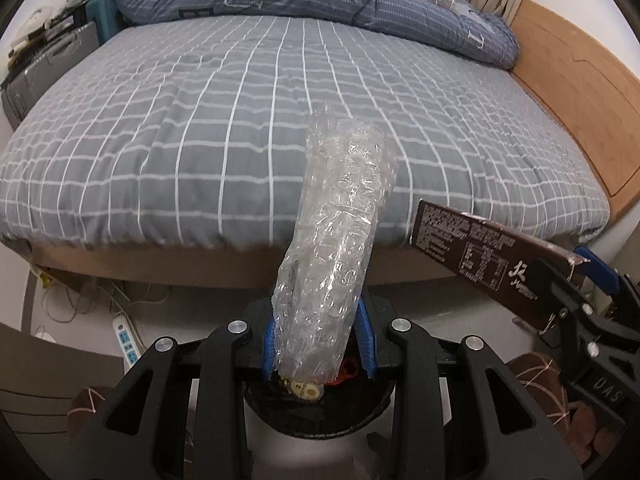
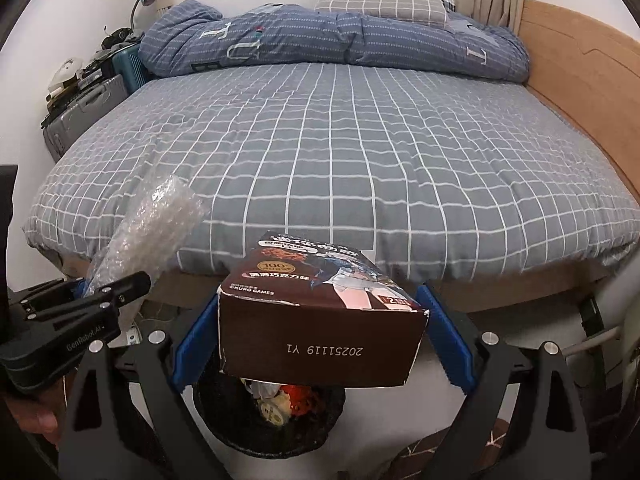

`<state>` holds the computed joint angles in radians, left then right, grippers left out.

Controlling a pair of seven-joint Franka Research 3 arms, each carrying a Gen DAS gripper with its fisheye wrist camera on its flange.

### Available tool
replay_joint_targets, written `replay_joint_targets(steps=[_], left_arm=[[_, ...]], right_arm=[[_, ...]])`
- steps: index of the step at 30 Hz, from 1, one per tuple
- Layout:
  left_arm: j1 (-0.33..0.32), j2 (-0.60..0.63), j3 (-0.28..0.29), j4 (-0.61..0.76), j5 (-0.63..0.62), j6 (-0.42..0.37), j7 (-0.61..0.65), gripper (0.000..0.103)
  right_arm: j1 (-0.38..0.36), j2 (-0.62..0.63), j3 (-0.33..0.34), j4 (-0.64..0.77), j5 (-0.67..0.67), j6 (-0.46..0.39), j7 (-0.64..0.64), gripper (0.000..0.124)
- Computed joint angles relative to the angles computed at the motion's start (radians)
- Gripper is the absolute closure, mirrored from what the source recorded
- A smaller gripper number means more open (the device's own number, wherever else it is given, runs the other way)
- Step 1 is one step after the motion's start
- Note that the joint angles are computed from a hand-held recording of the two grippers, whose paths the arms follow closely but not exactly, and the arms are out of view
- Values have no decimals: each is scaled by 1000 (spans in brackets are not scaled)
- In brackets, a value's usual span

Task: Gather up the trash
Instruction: 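Carry the bubble wrap and snack box with both grippers over the bin, then open both grippers to drop the bubble wrap and snack box into the bin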

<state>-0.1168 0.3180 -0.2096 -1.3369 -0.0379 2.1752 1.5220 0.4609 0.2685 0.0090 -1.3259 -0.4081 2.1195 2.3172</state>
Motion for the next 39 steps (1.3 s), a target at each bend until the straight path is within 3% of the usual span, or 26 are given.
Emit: replay_joint_targets(steps=[17,33,35,39], left_arm=[[8,-60,-1,-218,-22,18,27,72],[-13,-2,-13,-211,-11,-8,15,72],[-18,-1,-10,-214,3,-6,9,69],[-14,-8,3,-240,30,26,-14,36]], right_arm=[[-25,-76,33,-232,29,50,60,35],[-54,-102,31,-338,52,57,85,35],[-56,-102,33,-339,54,57,85,35],[-57,-94,36,-332,54,58,81,35]])
